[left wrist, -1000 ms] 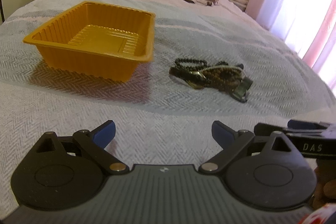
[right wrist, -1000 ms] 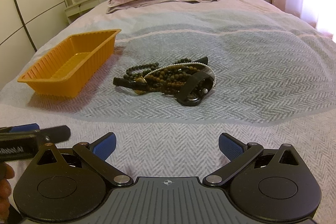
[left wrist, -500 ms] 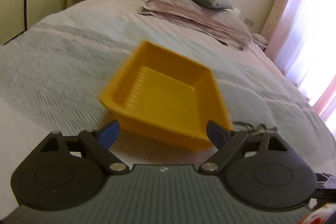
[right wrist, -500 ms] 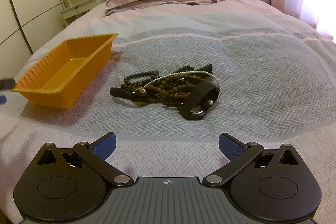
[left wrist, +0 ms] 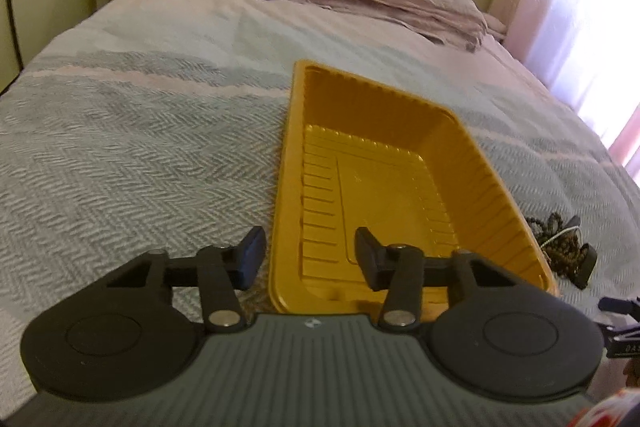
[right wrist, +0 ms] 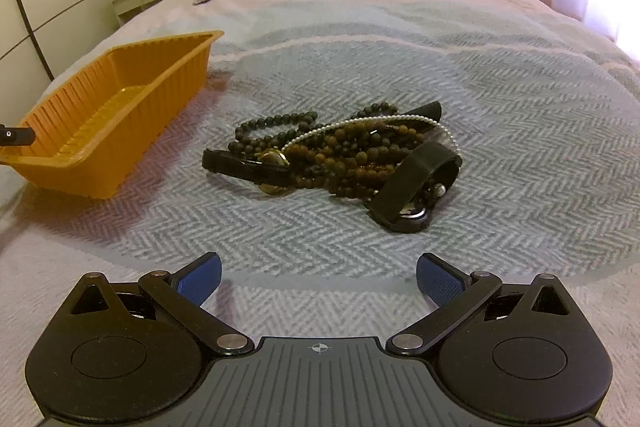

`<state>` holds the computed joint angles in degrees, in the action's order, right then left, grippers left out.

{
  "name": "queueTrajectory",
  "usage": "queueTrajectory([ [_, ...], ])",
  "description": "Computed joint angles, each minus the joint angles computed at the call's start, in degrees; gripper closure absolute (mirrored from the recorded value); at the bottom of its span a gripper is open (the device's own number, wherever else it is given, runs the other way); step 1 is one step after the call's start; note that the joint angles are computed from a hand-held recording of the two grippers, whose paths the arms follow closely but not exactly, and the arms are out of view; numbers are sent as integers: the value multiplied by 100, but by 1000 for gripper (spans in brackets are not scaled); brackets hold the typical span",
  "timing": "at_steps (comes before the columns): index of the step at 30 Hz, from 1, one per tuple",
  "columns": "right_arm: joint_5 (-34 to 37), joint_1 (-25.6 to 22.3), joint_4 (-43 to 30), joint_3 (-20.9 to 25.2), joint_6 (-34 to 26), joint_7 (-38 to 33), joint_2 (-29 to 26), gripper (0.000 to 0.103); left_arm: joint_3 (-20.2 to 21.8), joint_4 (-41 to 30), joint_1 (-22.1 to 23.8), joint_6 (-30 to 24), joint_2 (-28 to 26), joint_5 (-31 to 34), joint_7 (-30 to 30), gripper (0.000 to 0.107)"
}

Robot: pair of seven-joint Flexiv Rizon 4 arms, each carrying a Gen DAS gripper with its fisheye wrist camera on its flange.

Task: Organize jewelry
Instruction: 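Move the left tool to the orange tray rim and close on it, then grasp the black-strap watch with the right tool while the left tool holds the tray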

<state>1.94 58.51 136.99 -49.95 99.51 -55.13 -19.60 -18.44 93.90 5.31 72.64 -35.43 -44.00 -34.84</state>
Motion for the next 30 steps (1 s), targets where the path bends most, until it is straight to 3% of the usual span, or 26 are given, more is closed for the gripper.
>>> queueTrajectory([
  [2,-7,-111,-62,99,-5,12,-73,0,85,-79,-52,-111,-45,121,-65,74],
  [11,28,-618,-203,563,96,-18,-174,0,459,-422,-292,-322,-239,744,-637,82],
  [15,93,-611,-171,529,137,-33,-152,0,542,-440,-357,-264,-221,1016,-783,99],
  [20,230,-557,-94,442,220,-47,-131,0,578,-420,-382,-219,-132,1307,-828,104],
  [30,600,-810,-84,500,515,-254,-234,1,693,-10,-630,844,194,2234,-424,104],
])
